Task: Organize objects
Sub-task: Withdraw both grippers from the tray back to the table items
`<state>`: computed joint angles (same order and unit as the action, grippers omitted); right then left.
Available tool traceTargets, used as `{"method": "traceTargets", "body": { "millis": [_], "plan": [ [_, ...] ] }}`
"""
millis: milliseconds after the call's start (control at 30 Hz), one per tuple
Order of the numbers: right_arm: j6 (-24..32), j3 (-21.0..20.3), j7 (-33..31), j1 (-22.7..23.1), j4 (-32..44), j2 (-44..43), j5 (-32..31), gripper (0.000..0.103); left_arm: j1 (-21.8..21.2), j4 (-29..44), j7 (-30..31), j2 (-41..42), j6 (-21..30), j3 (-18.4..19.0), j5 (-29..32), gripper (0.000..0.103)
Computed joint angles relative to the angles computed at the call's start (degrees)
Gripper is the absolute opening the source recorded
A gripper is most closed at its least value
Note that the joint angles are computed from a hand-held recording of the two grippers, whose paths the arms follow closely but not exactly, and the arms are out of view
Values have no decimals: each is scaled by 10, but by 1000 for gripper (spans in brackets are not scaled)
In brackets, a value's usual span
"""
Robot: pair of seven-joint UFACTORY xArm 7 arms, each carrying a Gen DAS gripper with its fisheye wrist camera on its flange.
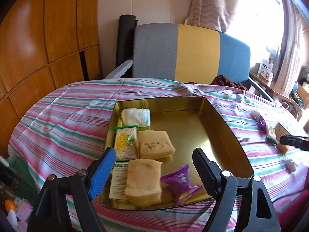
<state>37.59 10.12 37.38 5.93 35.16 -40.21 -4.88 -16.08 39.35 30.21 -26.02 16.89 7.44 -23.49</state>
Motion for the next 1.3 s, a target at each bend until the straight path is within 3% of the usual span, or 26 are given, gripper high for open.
{"method": "traceTargets", "body": {
  "millis": [233, 400, 500, 567, 633, 933, 1033, 1300],
  "plan": [
    [63, -19, 43, -98, -56, -119, -48, 46, -34, 15, 17, 6, 6, -12, -7, 82],
    [70, -36, 102, -181, -114, -196, -69, 46, -64, 38, 35, 22, 20, -25, -22, 82],
    [54, -59, 133, -205, -156, -239, -55, 46, -72, 57, 34, 36, 37, -43, -26, 82],
    [42, -79, 143, -210, -172, -255, -36, 46, -77, 71, 31, 50, 50, -57, -30, 82],
    [21, -77, 148, -222, -185, -274, -32, 50, -83, 87, 27, 65, 63, -72, -34, 82],
    [0, -95, 124, -216, -199, -288, 5, 52, -92, 189, -19, 168, 100, -146, -25, 81],
    [-5, -101, 117, -216, -204, -292, 15, 52, -93, 252, -44, 223, 122, -167, -12, 81],
    [-17, -113, 109, -220, -216, -306, 41, 52, -108, 471, -159, 412, 187, -207, 91, 81]
  ]
}}
